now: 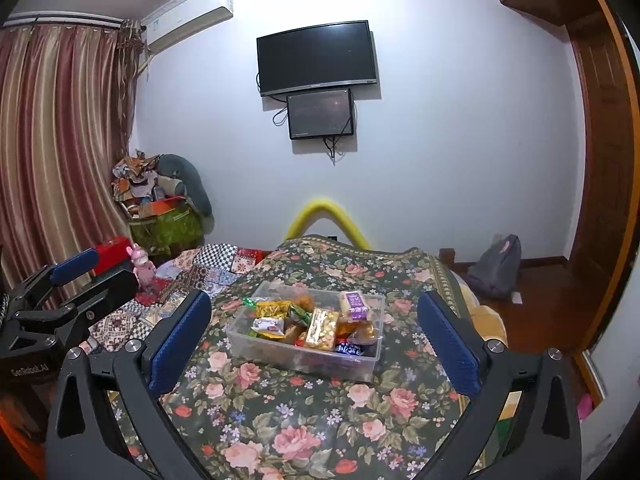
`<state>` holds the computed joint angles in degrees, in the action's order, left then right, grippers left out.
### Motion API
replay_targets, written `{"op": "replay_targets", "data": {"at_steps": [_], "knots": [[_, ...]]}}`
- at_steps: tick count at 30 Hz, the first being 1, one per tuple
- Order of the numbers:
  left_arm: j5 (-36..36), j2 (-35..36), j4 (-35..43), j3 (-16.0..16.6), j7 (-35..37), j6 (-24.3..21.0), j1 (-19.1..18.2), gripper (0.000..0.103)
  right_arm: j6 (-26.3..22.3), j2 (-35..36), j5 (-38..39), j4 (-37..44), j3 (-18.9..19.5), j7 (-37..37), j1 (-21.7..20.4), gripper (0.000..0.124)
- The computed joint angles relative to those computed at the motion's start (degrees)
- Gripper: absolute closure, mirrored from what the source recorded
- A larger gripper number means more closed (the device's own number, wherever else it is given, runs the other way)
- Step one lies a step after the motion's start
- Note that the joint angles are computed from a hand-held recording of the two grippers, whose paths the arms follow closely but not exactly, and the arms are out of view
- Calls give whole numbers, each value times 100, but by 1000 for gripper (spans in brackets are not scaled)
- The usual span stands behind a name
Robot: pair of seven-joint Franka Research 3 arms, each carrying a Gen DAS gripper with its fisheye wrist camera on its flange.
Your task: Organize snacks
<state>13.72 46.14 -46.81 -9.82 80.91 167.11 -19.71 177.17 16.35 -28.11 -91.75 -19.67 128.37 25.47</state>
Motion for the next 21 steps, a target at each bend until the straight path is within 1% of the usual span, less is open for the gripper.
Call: {"op": "replay_targets", "data": {"at_steps": [8, 19, 21], "knots": [[-82, 67, 116, -56, 78, -128, 19, 0, -31, 1, -13, 8, -18, 13, 15, 21], [-183, 104, 176, -115, 232, -157, 37, 0, -49, -11, -34, -3, 41, 21, -52, 21], [-232, 127, 214, -183, 312, -198, 60, 0, -55, -4, -7, -1, 70, -2, -80, 21]]}}
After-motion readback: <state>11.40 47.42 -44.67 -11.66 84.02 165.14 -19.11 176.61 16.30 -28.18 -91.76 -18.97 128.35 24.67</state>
